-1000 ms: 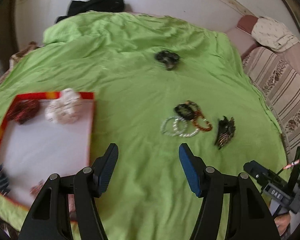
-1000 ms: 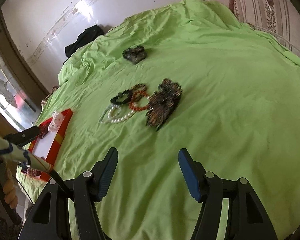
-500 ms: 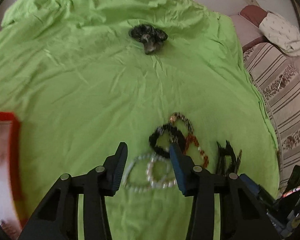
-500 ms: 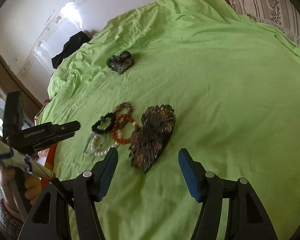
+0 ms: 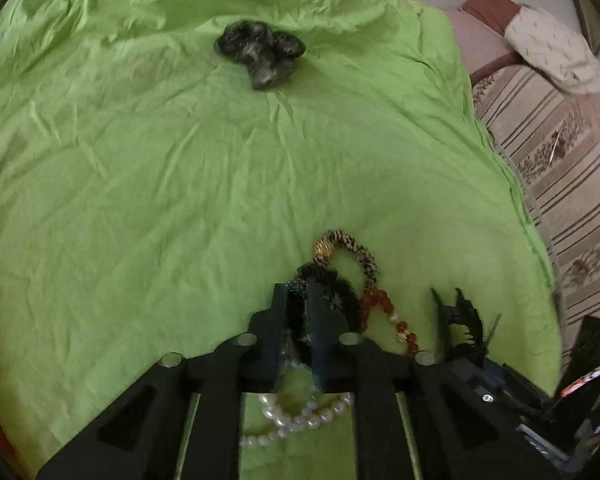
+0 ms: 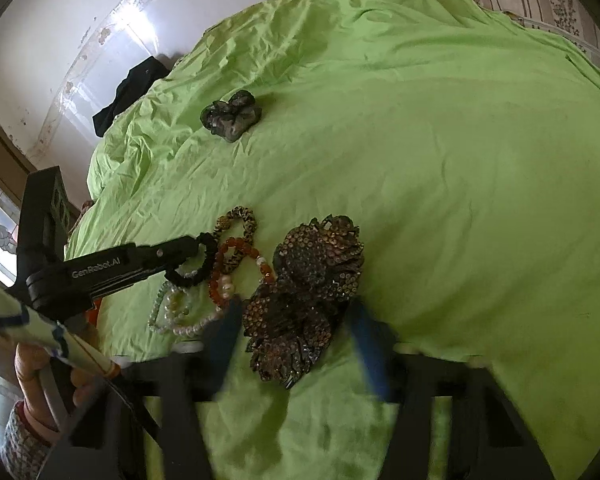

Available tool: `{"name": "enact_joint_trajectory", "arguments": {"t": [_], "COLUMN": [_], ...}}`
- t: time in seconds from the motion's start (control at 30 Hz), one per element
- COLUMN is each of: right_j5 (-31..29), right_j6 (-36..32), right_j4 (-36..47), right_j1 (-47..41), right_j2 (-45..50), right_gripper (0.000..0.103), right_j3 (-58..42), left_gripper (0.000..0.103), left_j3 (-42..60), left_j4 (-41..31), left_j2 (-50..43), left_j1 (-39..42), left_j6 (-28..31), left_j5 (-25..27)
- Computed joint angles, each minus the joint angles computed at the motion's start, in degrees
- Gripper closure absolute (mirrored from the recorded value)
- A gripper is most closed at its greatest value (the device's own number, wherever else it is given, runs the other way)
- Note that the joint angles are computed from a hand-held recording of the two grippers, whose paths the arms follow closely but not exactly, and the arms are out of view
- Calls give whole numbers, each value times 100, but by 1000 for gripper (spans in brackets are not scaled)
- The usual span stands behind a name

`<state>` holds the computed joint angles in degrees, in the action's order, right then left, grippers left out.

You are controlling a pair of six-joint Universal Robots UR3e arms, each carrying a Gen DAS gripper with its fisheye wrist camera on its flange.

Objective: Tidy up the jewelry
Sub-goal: 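Grasp the black hair tie with left tool while right tool grasps brown rhinestone butterfly clip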

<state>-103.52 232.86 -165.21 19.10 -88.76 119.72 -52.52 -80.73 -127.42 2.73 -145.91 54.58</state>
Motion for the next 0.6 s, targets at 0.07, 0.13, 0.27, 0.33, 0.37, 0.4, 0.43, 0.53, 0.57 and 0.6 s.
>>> {"name": "enact_joint_trajectory", "arguments": {"t": [0.07, 0.13, 0.27, 0.33, 0.37, 0.4, 0.43, 0.53, 0.57, 0.6], "right_j5": [-147, -286, -501, -654, -750, -816, -904, -1154, -1239, -1306], "right_j6": [35, 104, 301, 421, 491, 538, 594, 699, 721, 736], "right_j4": [-26, 39, 238, 408, 518, 584, 685, 972, 1064, 1132], "right_j1": [97, 209, 411, 580, 689, 770, 884, 1217, 1335, 1432], "right_j2": [-52, -147, -385, -490, -531, -555, -576, -532, -496, -460], "right_gripper": [65, 65, 65, 65, 65, 65, 65, 65, 65, 65], "right_j3": [7, -14, -46, -113, -173, -212, -293, -617, -750, -854], "left_gripper": [96, 96, 96, 96, 96, 96, 96, 96, 96, 96], "left_j3": [-299, -587, -1180, -1455, -1575, -1711, -1835, -2025, -2096, -2170], "left_j4": [107, 11, -219, -481, -564, -685, -933, -1485, -1711, -1922], "left_j2": [217, 536, 1338, 1820, 2015, 2254, 2544, 3086, 3290, 3488], "left_j1": [106, 246, 536, 742, 829, 944, 1118, 1517, 1697, 1892], "left_j6": [-102, -45, 254, 530, 626, 764, 983, 1418, 1616, 1823], "left_j5": [-85, -224, -528, -732, -804, -881, -994, -1193, -1257, -1297]}}
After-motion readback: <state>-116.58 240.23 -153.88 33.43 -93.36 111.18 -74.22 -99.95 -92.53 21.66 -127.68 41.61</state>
